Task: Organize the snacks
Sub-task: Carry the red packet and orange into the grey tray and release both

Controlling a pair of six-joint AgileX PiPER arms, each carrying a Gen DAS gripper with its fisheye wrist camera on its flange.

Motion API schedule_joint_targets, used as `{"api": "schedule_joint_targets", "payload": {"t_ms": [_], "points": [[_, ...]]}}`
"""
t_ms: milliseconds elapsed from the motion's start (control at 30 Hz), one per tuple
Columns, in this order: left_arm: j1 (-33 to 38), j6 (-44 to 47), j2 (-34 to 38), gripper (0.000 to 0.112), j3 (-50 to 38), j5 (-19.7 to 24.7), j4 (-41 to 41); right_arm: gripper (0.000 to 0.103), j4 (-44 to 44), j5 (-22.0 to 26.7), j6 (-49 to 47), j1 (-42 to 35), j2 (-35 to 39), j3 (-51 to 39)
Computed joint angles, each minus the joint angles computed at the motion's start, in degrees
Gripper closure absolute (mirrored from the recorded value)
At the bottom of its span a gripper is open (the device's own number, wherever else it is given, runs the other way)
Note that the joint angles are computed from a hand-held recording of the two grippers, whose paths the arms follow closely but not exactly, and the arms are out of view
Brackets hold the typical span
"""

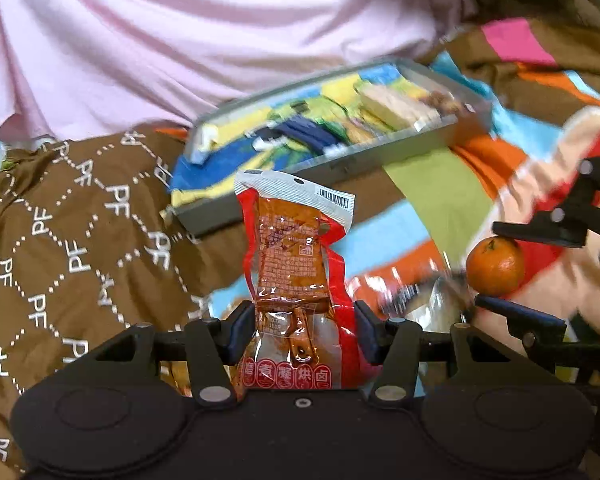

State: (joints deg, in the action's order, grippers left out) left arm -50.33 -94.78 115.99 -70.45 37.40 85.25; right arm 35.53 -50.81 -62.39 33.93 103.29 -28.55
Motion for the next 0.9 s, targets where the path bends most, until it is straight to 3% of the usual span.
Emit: {"api": "schedule_joint_targets", "payload": {"t_ms": [433,700,900], "points": [[4.6,4.3,9.3,0.057,-23.8,0.9,-1.0,0.065,-5.9,-9.8,16.3,-10.3,5.7,-8.9],[7.7,19.4,20.1,0.057,-45.5,2.0,-15.0,0.064,-10.3,-4.7,23.9,-16.4,8.0,-17.5],[9.3,31.4,29.7,0.057,-63.1,6.2,-26.1,0.064,-13.4,-1.0,27.5,-17.9,11.3,-22.2]]}}
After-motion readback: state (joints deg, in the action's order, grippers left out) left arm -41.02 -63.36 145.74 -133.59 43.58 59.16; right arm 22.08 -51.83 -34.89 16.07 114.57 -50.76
